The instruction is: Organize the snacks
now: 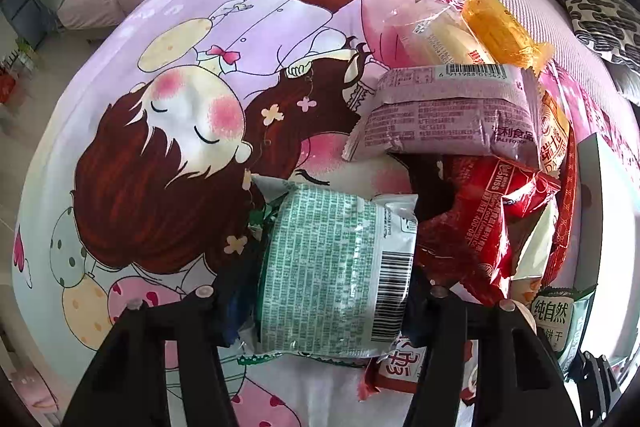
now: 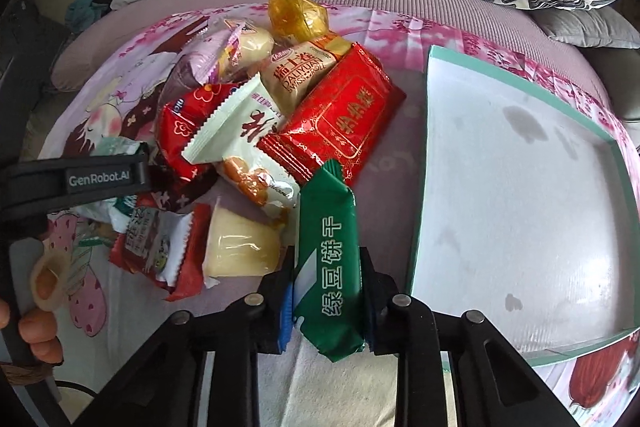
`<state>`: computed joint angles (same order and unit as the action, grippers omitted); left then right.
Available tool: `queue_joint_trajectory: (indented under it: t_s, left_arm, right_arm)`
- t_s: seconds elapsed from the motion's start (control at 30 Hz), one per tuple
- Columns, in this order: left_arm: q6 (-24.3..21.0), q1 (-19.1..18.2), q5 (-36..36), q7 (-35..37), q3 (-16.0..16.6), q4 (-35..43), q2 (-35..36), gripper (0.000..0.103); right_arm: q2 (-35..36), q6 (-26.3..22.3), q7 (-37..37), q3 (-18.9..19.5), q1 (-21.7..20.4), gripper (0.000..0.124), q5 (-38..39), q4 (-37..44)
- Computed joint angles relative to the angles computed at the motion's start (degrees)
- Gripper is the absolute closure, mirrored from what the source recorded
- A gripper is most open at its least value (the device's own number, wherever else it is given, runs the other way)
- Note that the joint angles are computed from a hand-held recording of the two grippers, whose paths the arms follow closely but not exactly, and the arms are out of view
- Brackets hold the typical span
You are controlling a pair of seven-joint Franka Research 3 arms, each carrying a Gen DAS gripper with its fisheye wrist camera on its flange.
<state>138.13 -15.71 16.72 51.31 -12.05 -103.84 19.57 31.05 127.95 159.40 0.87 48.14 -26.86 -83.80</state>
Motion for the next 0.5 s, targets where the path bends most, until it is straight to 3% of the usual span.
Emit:
queue_joint_trajectory:
  t_s: [0.37, 0.5]
  left_arm:
    - [1.0, -0.5, 0.0, -1.4, -0.2, -1.1, -1.6, 0.052]
    - [3.4, -0.2, -0.6, -1.9, -0.5, -2.5, -3.1, 0.053]
  right_arm:
    - [-1.9, 3.4, 2.5, -0.1, 0.2, 0.098, -1.6, -3.1]
    - [-3.3, 4.5, 3.9, -0.2, 0.4, 0.098, -2.9, -4.5]
